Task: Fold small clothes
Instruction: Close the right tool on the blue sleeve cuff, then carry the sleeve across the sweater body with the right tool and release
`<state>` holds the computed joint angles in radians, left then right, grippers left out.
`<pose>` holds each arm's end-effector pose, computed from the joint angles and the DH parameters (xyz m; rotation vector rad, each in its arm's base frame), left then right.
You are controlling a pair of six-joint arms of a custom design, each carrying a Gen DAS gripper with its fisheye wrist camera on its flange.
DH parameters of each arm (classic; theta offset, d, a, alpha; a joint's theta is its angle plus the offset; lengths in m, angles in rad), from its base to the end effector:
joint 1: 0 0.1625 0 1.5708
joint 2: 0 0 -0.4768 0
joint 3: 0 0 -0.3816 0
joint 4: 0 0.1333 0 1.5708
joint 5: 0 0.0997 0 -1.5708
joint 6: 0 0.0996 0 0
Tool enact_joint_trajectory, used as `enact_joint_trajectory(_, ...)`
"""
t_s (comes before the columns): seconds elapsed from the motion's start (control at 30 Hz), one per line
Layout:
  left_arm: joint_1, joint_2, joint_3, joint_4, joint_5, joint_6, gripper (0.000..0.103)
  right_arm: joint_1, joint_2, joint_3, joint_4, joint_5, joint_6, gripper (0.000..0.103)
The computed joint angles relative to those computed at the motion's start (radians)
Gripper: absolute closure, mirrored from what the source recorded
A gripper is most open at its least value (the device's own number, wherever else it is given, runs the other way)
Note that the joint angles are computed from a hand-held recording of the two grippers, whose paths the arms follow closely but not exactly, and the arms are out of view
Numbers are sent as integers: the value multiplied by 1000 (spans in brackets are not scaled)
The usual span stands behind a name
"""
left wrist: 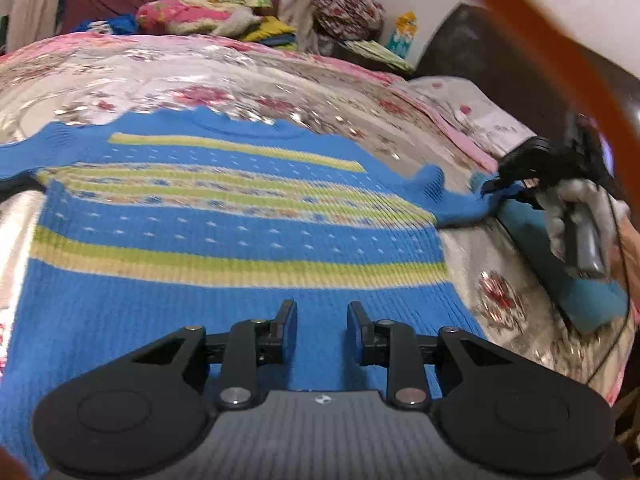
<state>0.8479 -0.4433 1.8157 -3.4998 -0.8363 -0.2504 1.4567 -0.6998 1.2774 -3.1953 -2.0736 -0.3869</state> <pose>-0.2665 -0.6045 -0.0172 0.3216 2.5235 -1.0935 -0.0075 -0.8143 0.3039 -0.0239 -2.2193 1.0878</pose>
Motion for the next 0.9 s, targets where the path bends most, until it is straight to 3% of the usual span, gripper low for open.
enact_joint_trajectory(0.2,11,-24,28,-56,35,-52,67,30,-88,187,-42,262,-72,90)
enact_joint_trajectory(0.33,10,-41,54,-72,71,-76,67,59,-125,337,-2,430,-305,89)
enact_joint_trajectory(0.43,10,-57,84,-82,85,-111,66,78,-117,415,42,408,-478,87)
enact_joint_trajectory(0.57,18,-67,101,-86,83,-138,66,84,-100,468,56,303,-577,81)
enact_joint_trajectory(0.63,19,-67,103,-99,76,-129,66,82,-108,490,33,292,-607,75)
enact_joint_trajectory(0.7,18,-65,101,-101,76,-117,66,82,-119,488,51,288,-583,64)
enact_joint_trajectory(0.9,19,-63,101,-100,69,-101,66,84,-130,444,60,297,-452,61)
